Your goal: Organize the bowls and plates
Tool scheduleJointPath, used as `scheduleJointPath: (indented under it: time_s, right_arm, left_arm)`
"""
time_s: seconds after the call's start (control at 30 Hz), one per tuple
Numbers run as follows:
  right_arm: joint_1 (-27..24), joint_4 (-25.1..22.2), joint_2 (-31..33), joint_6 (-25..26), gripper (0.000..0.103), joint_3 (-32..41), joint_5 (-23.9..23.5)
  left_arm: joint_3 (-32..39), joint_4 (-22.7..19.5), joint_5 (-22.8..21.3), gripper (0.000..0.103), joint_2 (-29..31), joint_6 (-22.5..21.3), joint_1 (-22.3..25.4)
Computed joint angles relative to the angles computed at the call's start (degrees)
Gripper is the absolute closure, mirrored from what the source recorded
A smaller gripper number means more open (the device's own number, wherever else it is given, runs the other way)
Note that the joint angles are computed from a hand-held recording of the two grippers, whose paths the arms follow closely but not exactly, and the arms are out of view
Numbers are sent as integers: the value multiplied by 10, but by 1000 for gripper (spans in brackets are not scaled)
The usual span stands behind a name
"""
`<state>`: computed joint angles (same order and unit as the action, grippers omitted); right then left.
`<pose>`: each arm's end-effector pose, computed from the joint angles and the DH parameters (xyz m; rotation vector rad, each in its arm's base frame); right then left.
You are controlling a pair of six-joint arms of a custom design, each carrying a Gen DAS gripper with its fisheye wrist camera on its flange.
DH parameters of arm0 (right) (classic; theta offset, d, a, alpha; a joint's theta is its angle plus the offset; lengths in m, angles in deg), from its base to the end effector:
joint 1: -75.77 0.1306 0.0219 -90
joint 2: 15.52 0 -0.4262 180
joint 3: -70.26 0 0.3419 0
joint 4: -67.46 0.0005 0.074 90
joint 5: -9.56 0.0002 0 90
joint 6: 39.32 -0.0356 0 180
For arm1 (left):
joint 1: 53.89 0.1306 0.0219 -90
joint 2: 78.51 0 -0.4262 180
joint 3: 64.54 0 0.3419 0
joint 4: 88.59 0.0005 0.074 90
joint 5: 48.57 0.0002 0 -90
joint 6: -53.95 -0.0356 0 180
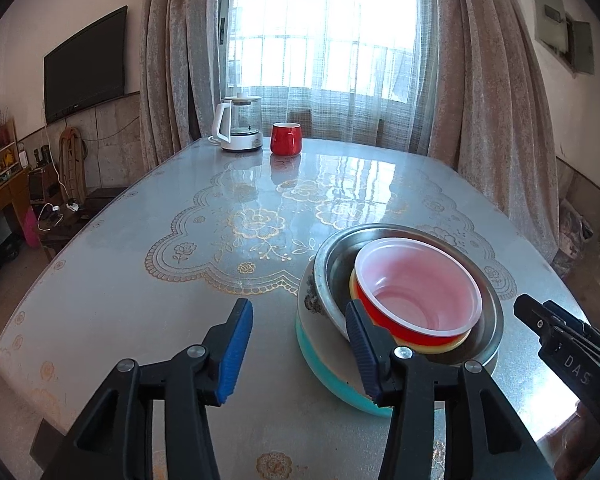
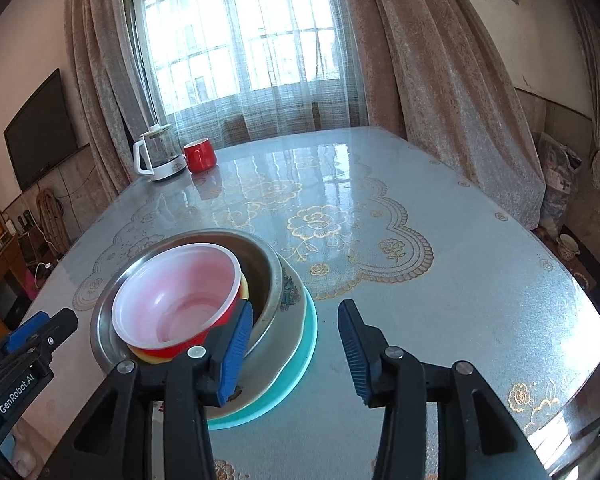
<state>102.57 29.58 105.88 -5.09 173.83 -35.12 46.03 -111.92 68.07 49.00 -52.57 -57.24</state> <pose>0.5696 0.2588 0.3078 0.8182 2.0432 -0.2405 0.6870 -0.0567 0.3005 0.6180 2.1277 -0.4010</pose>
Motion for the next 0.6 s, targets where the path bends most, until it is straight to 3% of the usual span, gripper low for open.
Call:
scheduleJointPath:
  time_s: [0.3, 0.6]
  right_arm:
    - [17, -21, 9, 7, 47, 14, 42]
    - [18, -26, 12, 6, 46, 19, 44]
  left_arm:
    - [-58, 48, 4, 49, -29, -19, -4]
    - [-71, 60, 1, 44, -36, -21, -5]
